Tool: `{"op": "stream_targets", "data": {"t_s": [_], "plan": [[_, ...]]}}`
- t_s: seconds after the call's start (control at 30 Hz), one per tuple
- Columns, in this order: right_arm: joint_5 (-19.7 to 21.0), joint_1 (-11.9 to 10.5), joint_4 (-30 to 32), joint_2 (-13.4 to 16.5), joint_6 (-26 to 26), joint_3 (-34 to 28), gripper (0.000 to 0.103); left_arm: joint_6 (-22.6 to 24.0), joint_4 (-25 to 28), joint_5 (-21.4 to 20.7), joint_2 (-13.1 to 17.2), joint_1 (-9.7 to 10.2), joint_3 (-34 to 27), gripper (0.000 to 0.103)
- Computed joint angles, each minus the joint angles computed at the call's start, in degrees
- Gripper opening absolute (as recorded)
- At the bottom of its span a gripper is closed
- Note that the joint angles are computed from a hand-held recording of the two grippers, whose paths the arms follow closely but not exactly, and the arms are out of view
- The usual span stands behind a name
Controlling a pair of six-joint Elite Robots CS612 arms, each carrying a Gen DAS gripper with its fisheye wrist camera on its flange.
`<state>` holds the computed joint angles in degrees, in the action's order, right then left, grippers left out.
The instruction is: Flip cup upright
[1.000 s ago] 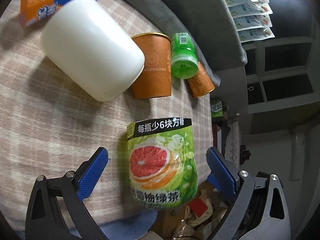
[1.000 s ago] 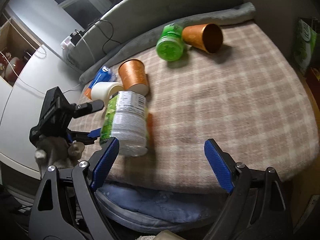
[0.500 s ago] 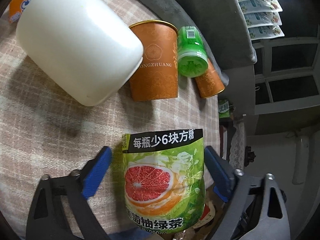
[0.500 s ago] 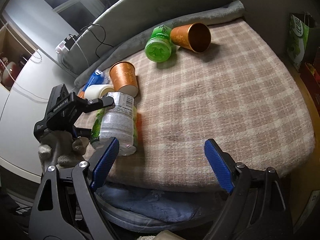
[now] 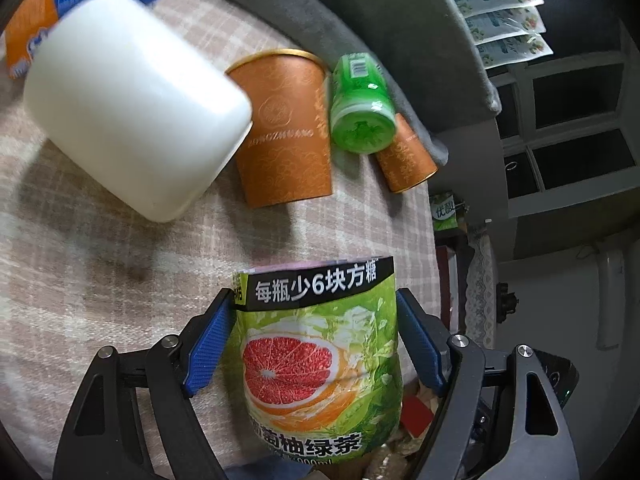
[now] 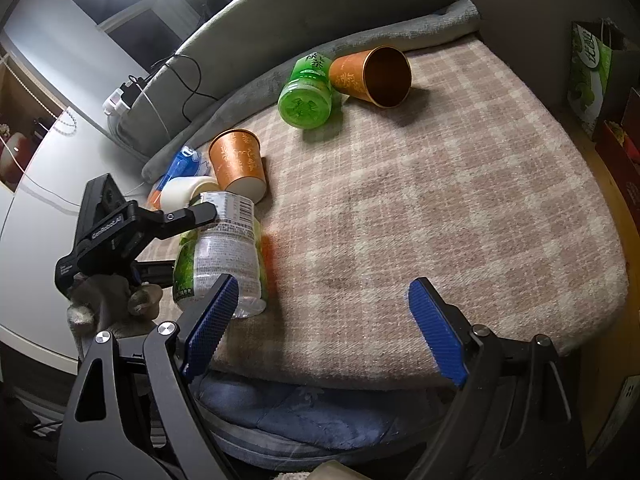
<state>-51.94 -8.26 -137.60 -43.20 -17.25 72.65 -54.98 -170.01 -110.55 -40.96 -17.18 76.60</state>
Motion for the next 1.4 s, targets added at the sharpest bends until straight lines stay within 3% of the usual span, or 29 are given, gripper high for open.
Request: {"op": "stream_targets", "data": {"t_s": [0.4,0.97,1.4], "plan": [[0.3,0.2,-0.5,-0.1,0.0,0.2,0.089,6.8,-0.7,10.9,-2.2,-1.79,1.7,0.079],[0.0,0.2,-2.2,0.0,1.0,0.4,0.089,23.9,-3.1,33.6,-3.1,-6.25,2.8,0.078],[-0.6,0.3,-4.3,-0.3,1.5,1.0,0.089,28.3,-3.7,36.6,-2.9,-7.32,3.2,0.078]]}}
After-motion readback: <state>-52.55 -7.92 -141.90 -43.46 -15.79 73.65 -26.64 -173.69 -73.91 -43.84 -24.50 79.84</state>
